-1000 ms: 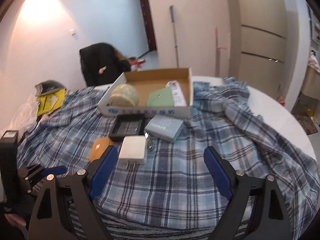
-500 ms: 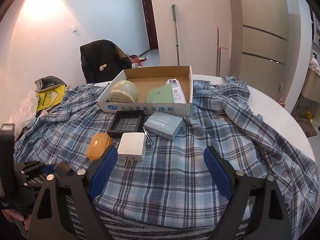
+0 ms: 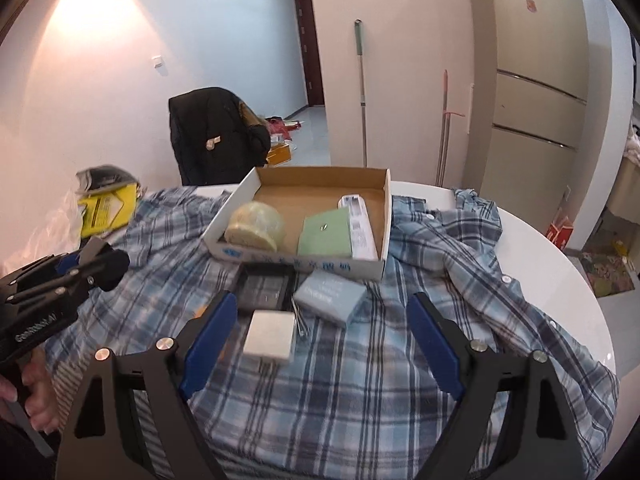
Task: Organize rigid objects
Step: 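Close the left gripper on the black square charger and lift it, then grasp the white plug adapter with the right gripper while the left gripper holds the black charger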
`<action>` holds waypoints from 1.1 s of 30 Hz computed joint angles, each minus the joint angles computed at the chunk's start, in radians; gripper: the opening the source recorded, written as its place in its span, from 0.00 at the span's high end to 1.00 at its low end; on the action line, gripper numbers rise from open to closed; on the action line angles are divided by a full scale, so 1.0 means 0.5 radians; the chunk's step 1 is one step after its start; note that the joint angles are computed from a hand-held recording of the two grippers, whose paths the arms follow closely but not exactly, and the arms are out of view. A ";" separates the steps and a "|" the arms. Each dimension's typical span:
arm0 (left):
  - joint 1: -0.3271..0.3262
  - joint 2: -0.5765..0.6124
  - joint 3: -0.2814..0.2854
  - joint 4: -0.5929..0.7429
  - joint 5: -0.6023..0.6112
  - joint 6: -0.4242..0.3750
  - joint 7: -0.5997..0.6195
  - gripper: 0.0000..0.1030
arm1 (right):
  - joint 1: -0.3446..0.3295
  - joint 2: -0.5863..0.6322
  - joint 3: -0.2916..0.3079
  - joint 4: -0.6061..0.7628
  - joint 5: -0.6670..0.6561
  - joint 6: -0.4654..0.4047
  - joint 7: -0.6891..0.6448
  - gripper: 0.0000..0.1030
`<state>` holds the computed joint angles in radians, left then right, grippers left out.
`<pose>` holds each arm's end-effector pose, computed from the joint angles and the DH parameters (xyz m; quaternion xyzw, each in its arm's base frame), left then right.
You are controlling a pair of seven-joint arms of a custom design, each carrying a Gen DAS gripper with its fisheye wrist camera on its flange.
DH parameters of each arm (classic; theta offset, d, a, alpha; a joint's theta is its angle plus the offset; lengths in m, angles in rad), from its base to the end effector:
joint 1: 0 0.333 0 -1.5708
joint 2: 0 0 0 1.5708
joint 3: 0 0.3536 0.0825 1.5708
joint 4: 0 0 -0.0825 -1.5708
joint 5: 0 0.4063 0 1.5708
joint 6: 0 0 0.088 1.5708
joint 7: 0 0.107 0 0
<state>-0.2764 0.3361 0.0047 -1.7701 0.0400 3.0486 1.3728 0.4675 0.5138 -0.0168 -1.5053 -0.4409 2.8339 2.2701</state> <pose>0.6968 -0.1978 0.5115 -0.5936 0.6645 -0.3809 0.2471 0.6945 0.3637 0.4847 -0.6819 0.6036 -0.2241 0.3470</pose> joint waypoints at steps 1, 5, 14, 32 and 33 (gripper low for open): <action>0.027 0.022 -0.036 0.024 -0.021 0.041 0.027 0.57 | -0.014 0.027 0.019 0.046 0.026 -0.026 -0.018 0.19; 0.177 0.108 -0.221 0.003 -0.196 0.268 0.231 0.57 | -0.089 0.161 0.125 0.235 0.187 -0.140 -0.158 0.23; 0.357 0.301 -0.374 0.189 -0.548 -0.116 0.373 0.57 | -0.124 0.565 0.284 0.801 0.635 -0.710 -0.547 0.41; 0.070 0.232 -0.044 0.075 -0.318 0.043 0.167 0.57 | 0.023 0.751 0.160 1.087 0.692 -1.013 -0.574 0.56; 0.067 0.229 -0.040 0.071 -0.315 0.050 0.160 0.57 | 0.011 0.722 0.169 1.040 0.695 -0.982 -0.581 0.56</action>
<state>-0.2429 0.4508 -0.0151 -1.7348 -0.1175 3.0736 1.4528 0.4732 0.8746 0.0679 -0.9854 -0.0933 2.3428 1.9798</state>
